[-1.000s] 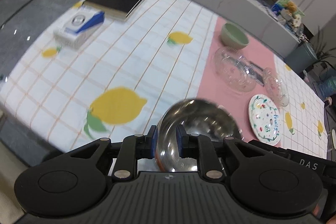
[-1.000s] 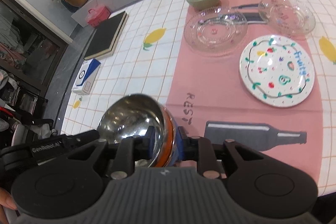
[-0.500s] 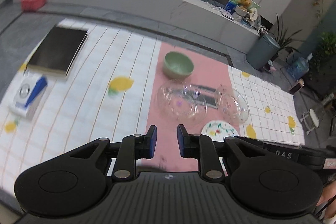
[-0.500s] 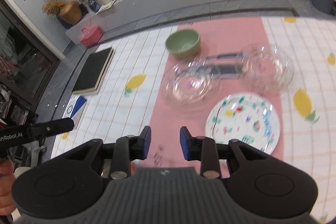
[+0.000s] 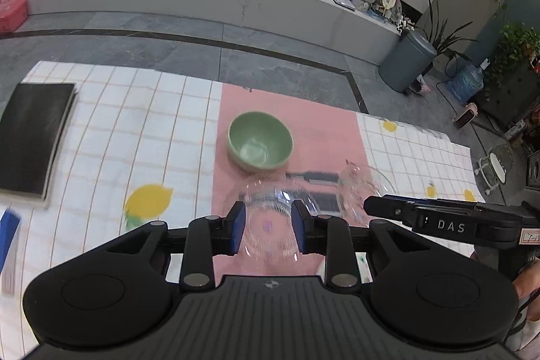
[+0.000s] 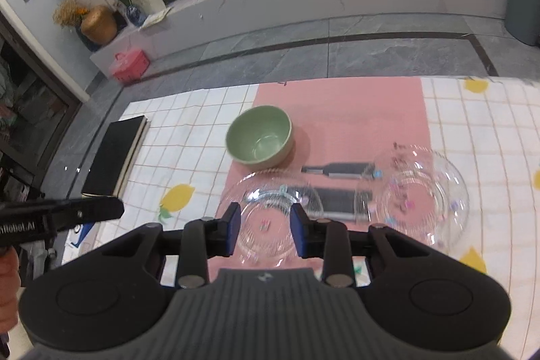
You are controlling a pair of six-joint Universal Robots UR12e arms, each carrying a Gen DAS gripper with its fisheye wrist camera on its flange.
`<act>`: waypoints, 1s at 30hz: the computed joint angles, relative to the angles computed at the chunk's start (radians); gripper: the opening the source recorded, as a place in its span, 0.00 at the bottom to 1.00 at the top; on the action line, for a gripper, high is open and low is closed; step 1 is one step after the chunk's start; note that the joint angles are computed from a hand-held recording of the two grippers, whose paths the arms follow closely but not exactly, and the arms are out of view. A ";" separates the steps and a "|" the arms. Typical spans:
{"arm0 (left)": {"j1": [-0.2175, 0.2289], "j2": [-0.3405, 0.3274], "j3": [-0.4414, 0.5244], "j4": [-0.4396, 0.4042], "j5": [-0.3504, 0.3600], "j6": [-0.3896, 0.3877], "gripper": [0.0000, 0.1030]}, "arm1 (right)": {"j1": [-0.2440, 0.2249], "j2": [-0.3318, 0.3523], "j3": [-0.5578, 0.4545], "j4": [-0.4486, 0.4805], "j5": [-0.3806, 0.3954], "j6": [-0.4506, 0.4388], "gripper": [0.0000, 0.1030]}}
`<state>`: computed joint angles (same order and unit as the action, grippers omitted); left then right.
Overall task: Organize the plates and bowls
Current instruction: 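Move both grippers to the green ceramic bowl and close on its rim, then carry the green bowl over the stacked steel bowls and lower it inside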
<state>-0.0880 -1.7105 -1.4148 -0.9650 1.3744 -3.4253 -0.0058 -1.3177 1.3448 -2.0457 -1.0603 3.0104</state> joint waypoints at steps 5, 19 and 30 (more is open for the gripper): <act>0.001 -0.088 0.078 -0.044 0.036 0.018 0.32 | 0.016 0.106 -0.119 0.098 0.005 0.011 0.31; 0.015 -0.230 0.185 -0.123 0.039 -0.109 0.32 | 0.049 0.253 -0.259 0.159 -0.008 0.107 0.29; 0.010 -0.257 0.205 -0.158 0.053 -0.158 0.15 | 0.064 0.275 -0.264 0.156 -0.027 0.165 0.16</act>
<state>-0.0785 -1.9671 -1.2097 -1.1226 1.4271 -3.5833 0.0578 -1.0424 1.0809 -1.8894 -1.0868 3.1757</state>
